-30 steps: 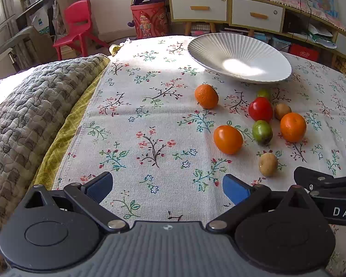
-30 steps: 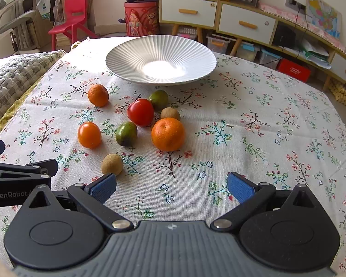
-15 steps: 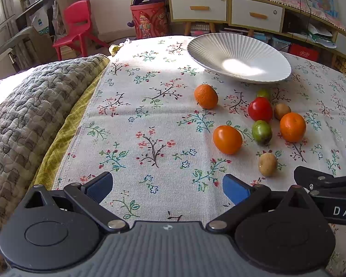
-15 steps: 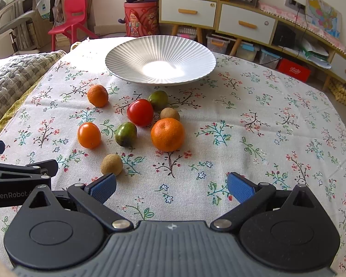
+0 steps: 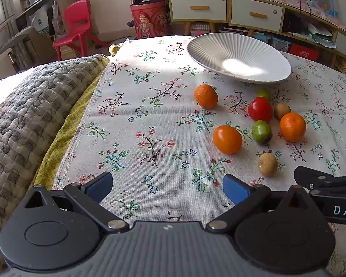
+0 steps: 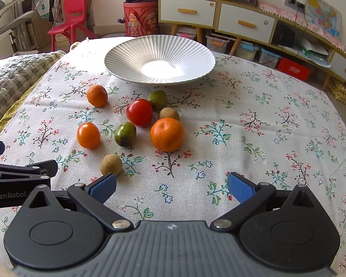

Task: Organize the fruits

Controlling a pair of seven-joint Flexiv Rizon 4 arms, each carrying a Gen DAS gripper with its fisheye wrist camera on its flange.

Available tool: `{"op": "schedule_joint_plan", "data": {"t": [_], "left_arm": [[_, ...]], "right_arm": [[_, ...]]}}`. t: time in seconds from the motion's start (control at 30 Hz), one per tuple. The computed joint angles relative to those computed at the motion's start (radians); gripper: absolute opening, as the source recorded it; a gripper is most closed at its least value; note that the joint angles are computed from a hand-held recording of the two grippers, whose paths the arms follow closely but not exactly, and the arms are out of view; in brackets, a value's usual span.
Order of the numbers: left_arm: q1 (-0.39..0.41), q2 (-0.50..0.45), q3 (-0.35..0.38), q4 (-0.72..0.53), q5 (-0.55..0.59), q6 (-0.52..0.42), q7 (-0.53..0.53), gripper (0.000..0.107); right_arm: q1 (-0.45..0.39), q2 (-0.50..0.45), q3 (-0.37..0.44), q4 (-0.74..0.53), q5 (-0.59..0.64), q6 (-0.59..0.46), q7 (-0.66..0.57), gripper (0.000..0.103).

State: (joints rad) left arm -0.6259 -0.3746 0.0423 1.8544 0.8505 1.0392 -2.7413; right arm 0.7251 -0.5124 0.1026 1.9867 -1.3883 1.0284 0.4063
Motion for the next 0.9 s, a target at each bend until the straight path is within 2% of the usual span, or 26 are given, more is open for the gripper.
{"op": "schedule_joint_plan", "data": {"t": [0.3,0.47,0.63,0.73,0.9], "left_arm": [[0.002,-0.001,-0.002,-0.001,-0.001,0.001,0.003,0.092],[0.01,-0.011,0.005,-0.005,-0.001,0.038,0.004,0.092],[0.044,-0.032,0.01,0.003,-0.055,0.128,0.028,0.092],[0.037,-0.05,0.031,-0.004,-0.068,0.173,0.046,0.092],[0.015,-0.086,0.064,-0.025,-0.09,0.222,0.081,0.089]], "right_arm": [[-0.011,0.004,-0.001,0.007,-0.007,0.013,0.014,0.103],[-0.038,0.014,-0.019,0.011,-0.109,0.049,0.093,0.103],[-0.089,0.008,-0.01,0.004,-0.185,0.09,0.166,0.103],[-0.114,-0.002,-0.006,-0.006,-0.216,0.123,0.182,0.103],[-0.133,-0.025,-0.001,-0.023,-0.188,0.161,0.136,0.102]]}}
